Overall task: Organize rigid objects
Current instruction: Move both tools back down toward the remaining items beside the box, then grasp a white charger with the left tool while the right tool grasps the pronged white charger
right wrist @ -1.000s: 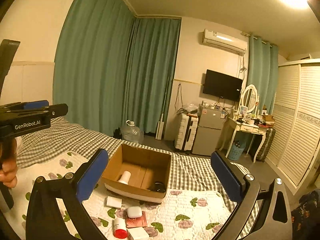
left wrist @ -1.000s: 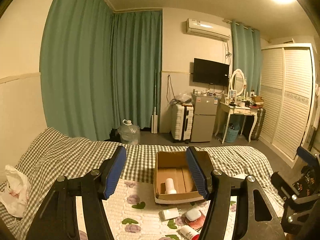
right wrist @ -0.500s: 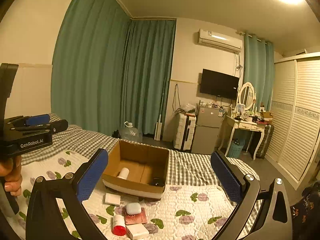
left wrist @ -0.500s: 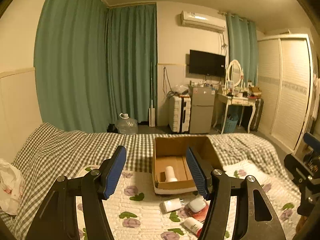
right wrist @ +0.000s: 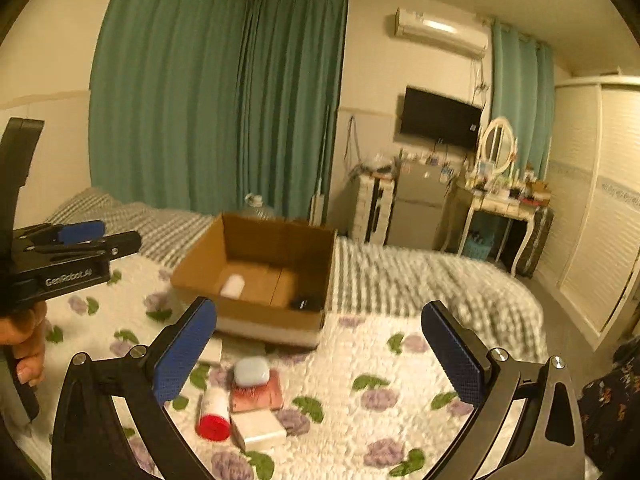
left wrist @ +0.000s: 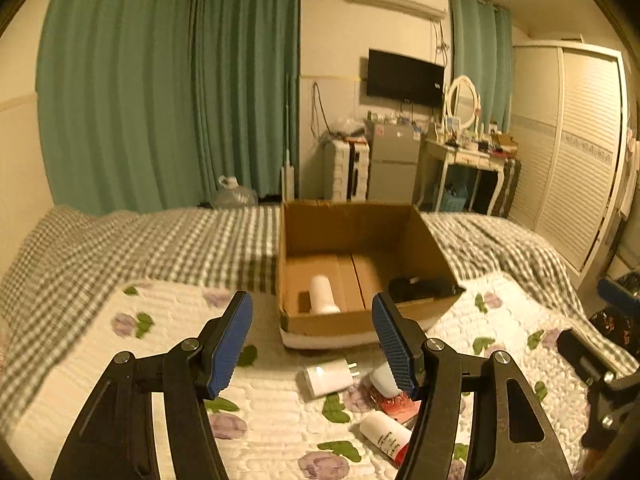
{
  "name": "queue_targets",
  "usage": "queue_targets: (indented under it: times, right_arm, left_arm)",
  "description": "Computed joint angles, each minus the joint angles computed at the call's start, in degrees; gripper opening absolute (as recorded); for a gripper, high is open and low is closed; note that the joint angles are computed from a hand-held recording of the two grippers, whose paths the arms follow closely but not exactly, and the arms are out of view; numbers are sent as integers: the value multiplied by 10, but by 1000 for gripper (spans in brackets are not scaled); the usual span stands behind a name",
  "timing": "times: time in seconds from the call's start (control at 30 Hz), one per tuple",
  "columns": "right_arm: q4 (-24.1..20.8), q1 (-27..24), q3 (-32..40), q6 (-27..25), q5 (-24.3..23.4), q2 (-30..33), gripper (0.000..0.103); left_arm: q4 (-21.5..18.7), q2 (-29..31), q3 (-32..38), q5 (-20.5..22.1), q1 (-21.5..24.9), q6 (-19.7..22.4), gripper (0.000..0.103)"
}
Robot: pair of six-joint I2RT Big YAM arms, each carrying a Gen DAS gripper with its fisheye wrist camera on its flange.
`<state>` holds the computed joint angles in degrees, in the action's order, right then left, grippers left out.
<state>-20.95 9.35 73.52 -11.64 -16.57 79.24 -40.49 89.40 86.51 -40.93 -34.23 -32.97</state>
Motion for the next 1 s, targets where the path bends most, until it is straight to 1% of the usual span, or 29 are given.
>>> queue_targets:
  times: [0.1,0.2,0.3,0.43,0.5,0.57,0.63,0.7,0.77,0.87,0.93,1.0]
  right_arm:
    - [-11,1,-1,-11,1,22,103]
    - [-26,1,2,-15,-1,46,103]
    - [-39,2,3,-20,3,65,103]
    - [-68,8,8,-48,18,87,103]
    - [-79,12,7,-67,24,96,103]
    - [-96,16,9,-87,26,108,103]
    - [-118,20,16,-102,29,124,103]
    - [-136,24,26,-107,34,141,103]
    - [-147,28,34,-114,36,157,103]
    - [-154,29,46,-110,19,175,103]
    - [-163,30,55,-107,11,184,103]
    - [-173,31,63,-104,4,192,103]
  left_arm:
    - [12,10,-5,28,9,3,65]
    - [-11,35,8,45,17,-11,65]
    - [-32,56,12,71,25,-32,65]
    - [-46,83,9,112,36,-56,65]
    - [-49,94,9,130,42,-66,65]
    - [-42,102,5,152,51,-80,65]
    - [-33,104,0,164,58,-95,65]
    - [-34,111,2,173,64,-104,65]
    - [-29,119,7,185,66,-101,65]
    - [-26,136,24,197,67,-85,65]
    - [-34,149,37,197,68,-83,65]
    - [-51,162,51,210,74,-90,65]
